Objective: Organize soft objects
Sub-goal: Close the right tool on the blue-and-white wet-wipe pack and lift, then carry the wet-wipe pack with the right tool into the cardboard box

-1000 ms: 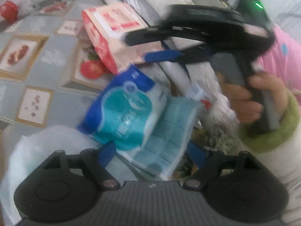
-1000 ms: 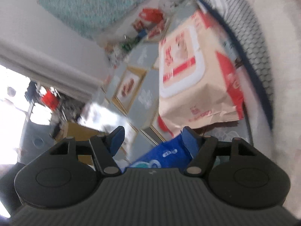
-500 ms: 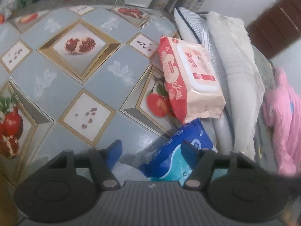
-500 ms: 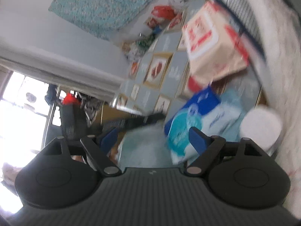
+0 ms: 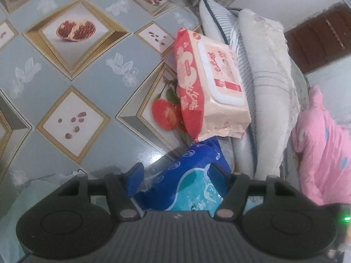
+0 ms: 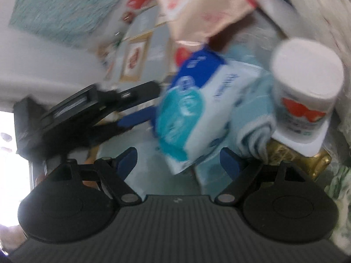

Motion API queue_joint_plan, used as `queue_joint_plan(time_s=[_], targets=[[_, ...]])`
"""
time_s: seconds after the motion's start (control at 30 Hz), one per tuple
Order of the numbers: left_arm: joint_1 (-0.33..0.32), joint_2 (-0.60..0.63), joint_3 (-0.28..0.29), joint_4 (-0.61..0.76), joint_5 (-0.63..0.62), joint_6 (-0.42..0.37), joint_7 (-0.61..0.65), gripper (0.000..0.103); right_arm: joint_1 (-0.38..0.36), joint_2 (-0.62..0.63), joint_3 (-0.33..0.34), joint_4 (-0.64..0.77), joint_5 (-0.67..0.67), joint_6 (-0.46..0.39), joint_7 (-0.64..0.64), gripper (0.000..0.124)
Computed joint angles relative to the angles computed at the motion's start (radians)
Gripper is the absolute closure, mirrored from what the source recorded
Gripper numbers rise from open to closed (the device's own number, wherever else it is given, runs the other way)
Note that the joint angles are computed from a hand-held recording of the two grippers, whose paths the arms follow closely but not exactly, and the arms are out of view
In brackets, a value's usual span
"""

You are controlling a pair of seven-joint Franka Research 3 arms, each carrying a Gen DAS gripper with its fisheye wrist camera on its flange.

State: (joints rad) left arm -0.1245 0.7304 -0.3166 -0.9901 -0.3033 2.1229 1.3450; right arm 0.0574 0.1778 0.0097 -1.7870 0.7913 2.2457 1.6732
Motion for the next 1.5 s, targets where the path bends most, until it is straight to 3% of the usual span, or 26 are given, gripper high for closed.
queue_joint_plan(time_s=[0.23,0.53,0.77,1.13,1.33,1.5], targets=[[0.012,0.032,-0.016,0.04,-0.027,-0.033,0.036,0.037,0.009,-0.057,0.011,-0.14,0.199,0.229,-0.035,0.047],[-0.022,0.103,-0.005,0.145,-0.003,-0.092,0.001,0.037,0.048,-0.089,0.015,-0.211,0.203,0.369,-0.047,0.057],[-0.04,0.06,0.0,0.111,0.024,-0.089,0.037,0.037,0.04,-0.094,0.013,-0.241,0.317,0.386,-0.17,0.079],[-0.085,-0.049,0.022,0.031,0.113,-0.041,0.108,0.035,0.02,-0.141,-0.016,-0.28,0.617,0.332,-0.506,0.082],[-0.066,-0.175,0.017,-0.125,0.103,0.059,0.13,0.035,0.023,-0.171,-0.026,-0.281,0.693,0.309,-0.621,0.082],[-0.028,-0.351,0.005,-0.33,0.048,0.17,0.183,0.035,0.043,-0.245,-0.031,-0.311,0.691,0.3,-0.654,0.082]])
